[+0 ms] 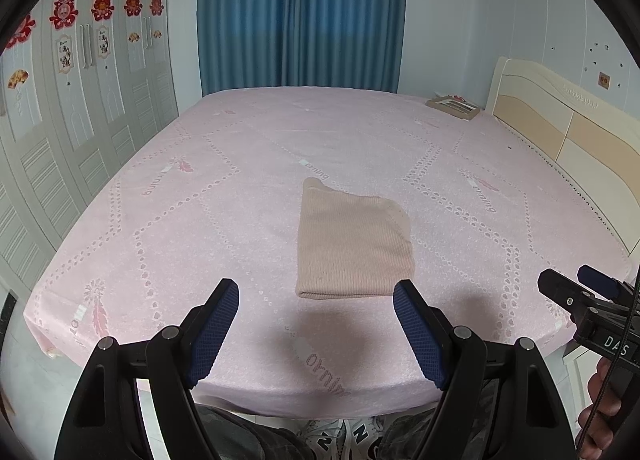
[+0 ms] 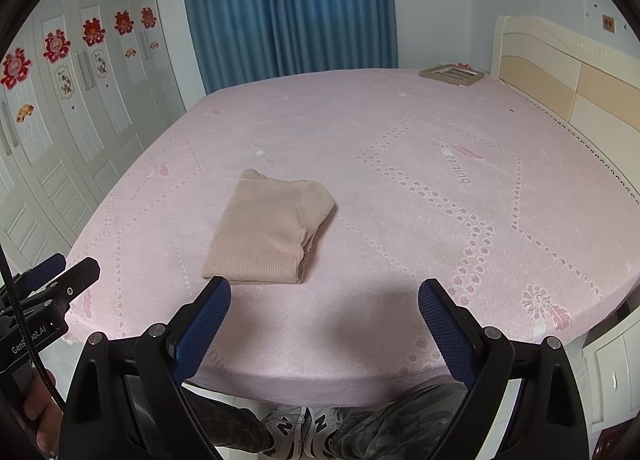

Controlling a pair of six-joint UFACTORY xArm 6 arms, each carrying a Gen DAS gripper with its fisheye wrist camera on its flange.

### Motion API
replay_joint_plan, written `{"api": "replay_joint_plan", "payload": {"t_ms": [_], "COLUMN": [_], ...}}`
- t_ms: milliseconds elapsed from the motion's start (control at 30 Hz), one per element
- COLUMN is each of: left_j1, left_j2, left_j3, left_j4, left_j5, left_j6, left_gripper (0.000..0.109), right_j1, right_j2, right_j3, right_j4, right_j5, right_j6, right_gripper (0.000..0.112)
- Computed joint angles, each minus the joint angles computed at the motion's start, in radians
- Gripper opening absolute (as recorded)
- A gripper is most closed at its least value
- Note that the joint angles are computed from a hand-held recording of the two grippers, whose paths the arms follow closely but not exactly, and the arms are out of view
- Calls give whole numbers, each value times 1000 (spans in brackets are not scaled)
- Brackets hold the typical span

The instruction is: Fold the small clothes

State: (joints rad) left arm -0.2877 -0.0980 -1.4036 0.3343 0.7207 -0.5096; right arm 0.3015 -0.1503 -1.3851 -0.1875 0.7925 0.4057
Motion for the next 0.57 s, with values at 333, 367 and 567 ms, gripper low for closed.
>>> {"api": "replay_joint_plan", "payload": {"t_ms": [333,367,567], "left_j1": [4,6,10], "left_j2": [-12,-11,-6], "left_j3": [10,9,5], "left_j4": [-4,-12,-20], "left_j5": [-5,-4,-16], "left_j6": [-2,1,5], "left_gripper": [79,79,79], "right_j1": [6,6,7], "right_j2": [-2,-1,-5], "right_j3": [2,1,7], "right_j4": [3,3,-2], "right_j5": [-1,-2,-7], "right_j6": [-3,-3,-1], "right_gripper": [94,94,94]}}
